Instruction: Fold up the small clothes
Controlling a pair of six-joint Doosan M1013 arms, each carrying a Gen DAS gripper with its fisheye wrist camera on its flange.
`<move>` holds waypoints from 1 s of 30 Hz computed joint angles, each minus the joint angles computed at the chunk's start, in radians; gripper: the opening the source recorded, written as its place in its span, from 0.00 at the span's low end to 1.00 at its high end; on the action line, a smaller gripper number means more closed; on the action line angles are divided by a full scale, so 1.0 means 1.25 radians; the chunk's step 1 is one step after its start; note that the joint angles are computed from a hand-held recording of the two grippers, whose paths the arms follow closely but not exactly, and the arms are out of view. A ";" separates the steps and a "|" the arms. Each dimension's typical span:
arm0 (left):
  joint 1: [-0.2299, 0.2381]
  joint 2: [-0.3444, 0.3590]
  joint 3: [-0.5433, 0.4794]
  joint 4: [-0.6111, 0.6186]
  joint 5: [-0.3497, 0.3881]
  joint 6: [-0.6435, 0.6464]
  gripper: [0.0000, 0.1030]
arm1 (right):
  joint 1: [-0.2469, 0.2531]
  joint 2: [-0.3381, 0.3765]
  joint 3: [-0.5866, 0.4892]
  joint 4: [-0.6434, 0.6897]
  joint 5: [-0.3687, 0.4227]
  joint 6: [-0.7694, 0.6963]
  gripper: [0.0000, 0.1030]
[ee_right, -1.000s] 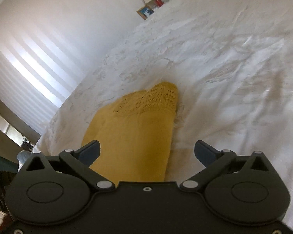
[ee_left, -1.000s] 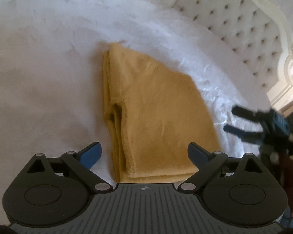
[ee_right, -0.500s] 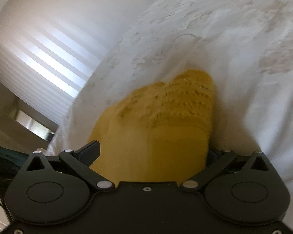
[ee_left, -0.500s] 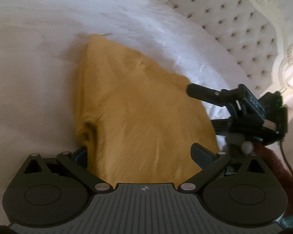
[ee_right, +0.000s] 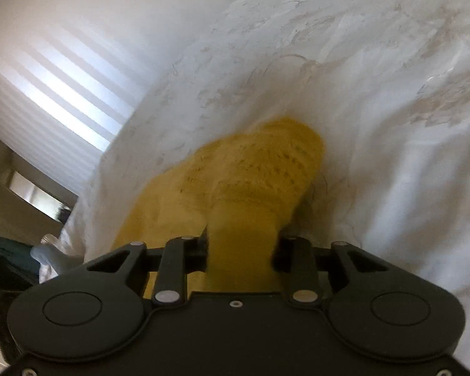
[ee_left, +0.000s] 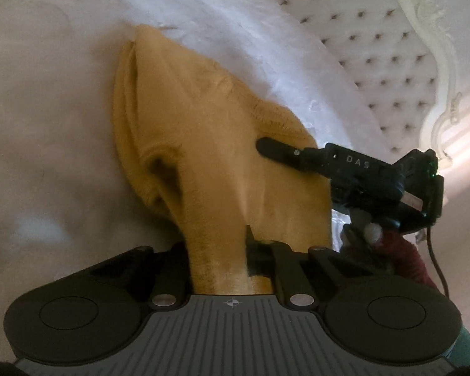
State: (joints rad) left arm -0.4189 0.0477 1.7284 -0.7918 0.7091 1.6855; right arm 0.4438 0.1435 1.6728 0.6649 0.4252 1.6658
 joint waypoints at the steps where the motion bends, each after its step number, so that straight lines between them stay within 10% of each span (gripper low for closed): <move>1: -0.004 -0.007 0.000 0.009 -0.006 0.001 0.11 | 0.007 -0.010 0.003 -0.031 -0.009 0.030 0.37; 18: -0.096 -0.193 0.054 -0.020 0.044 0.117 0.11 | 0.182 -0.248 0.102 -0.658 0.000 0.667 0.37; 23: -0.177 -0.220 0.118 0.124 0.020 -0.018 0.16 | 0.227 -0.280 0.168 -0.835 0.087 0.864 0.43; 26: -0.219 -0.209 0.160 0.263 0.069 -0.167 0.19 | 0.259 -0.262 0.189 -0.940 0.249 0.966 0.51; 30: -0.239 -0.248 0.222 0.294 -0.015 -0.231 0.22 | 0.267 -0.294 0.250 -1.050 0.227 1.150 0.63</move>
